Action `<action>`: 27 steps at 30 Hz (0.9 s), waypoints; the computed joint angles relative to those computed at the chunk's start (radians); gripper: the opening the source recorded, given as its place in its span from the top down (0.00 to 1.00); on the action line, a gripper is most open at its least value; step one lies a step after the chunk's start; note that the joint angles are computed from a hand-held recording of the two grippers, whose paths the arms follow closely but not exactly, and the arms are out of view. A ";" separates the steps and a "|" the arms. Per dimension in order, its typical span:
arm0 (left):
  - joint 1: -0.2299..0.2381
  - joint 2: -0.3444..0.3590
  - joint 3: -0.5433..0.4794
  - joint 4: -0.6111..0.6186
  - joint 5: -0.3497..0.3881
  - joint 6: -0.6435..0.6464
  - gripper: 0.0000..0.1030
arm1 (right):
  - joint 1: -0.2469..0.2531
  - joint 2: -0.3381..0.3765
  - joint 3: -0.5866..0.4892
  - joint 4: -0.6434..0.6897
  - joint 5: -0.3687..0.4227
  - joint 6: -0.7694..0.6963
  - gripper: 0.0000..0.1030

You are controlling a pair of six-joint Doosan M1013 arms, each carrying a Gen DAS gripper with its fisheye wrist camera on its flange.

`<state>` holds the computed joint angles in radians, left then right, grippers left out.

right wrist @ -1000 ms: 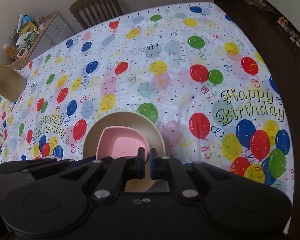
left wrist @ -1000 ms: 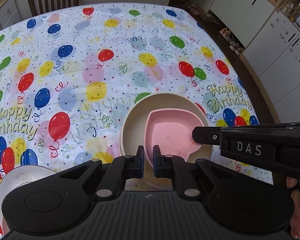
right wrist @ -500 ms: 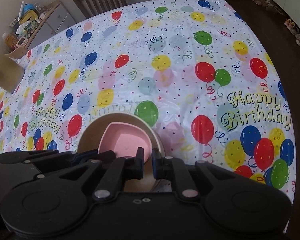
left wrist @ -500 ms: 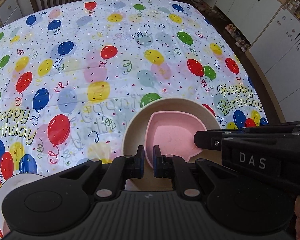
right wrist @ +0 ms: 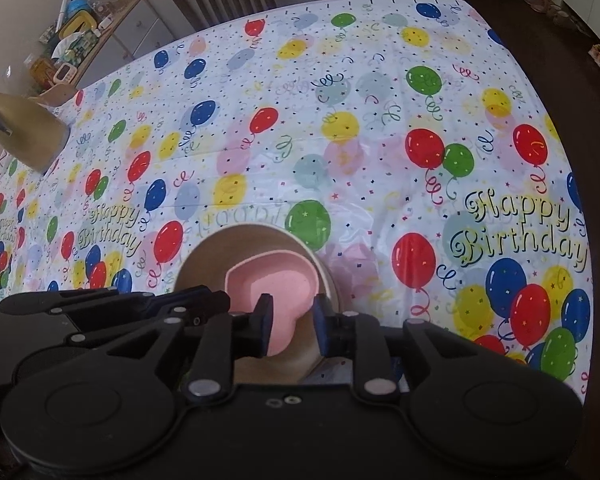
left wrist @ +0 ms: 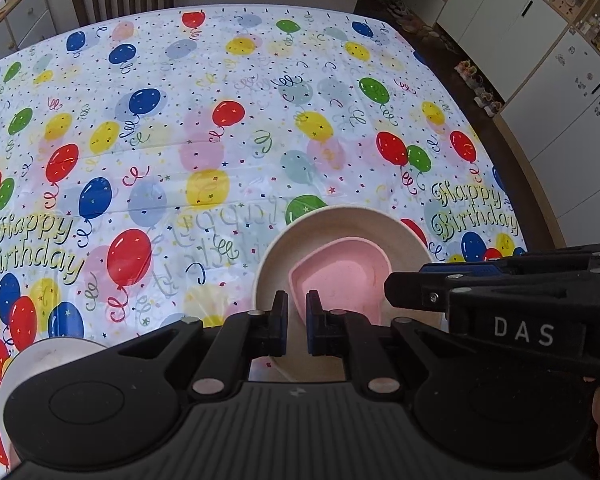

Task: Organize plates and bowls
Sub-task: 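Lower the pink heart bowl into the cream bowl and open both grippers, then move both grippers to the rim of the stacked bowls and close them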

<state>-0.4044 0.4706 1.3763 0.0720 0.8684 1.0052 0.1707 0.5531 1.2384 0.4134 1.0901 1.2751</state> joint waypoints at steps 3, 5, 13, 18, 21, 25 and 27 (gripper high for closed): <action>-0.001 -0.015 0.013 0.001 -0.015 -0.008 0.92 | -0.004 -0.012 0.007 0.015 -0.002 -0.025 0.72; -0.004 -0.023 0.020 0.010 -0.023 -0.017 0.92 | -0.006 -0.021 0.016 0.019 -0.009 -0.041 0.67; -0.019 -0.062 0.055 0.056 -0.068 -0.066 0.82 | -0.012 -0.059 0.047 0.024 -0.051 -0.096 0.57; -0.031 -0.089 0.078 0.106 -0.089 -0.118 0.69 | -0.020 -0.085 0.070 0.041 -0.078 -0.129 0.45; -0.035 -0.104 0.093 0.134 -0.103 -0.155 0.58 | -0.023 -0.104 0.088 0.041 -0.111 -0.130 0.30; -0.042 -0.125 0.116 0.186 -0.129 -0.215 0.39 | -0.029 -0.119 0.103 0.054 -0.133 -0.133 0.17; -0.045 -0.130 0.122 0.201 -0.132 -0.232 0.35 | -0.031 -0.126 0.111 0.061 -0.145 -0.140 0.11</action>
<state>-0.4494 0.3403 1.4984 0.2735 0.7361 0.7727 0.1395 0.4272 1.3496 0.4745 0.9454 1.1350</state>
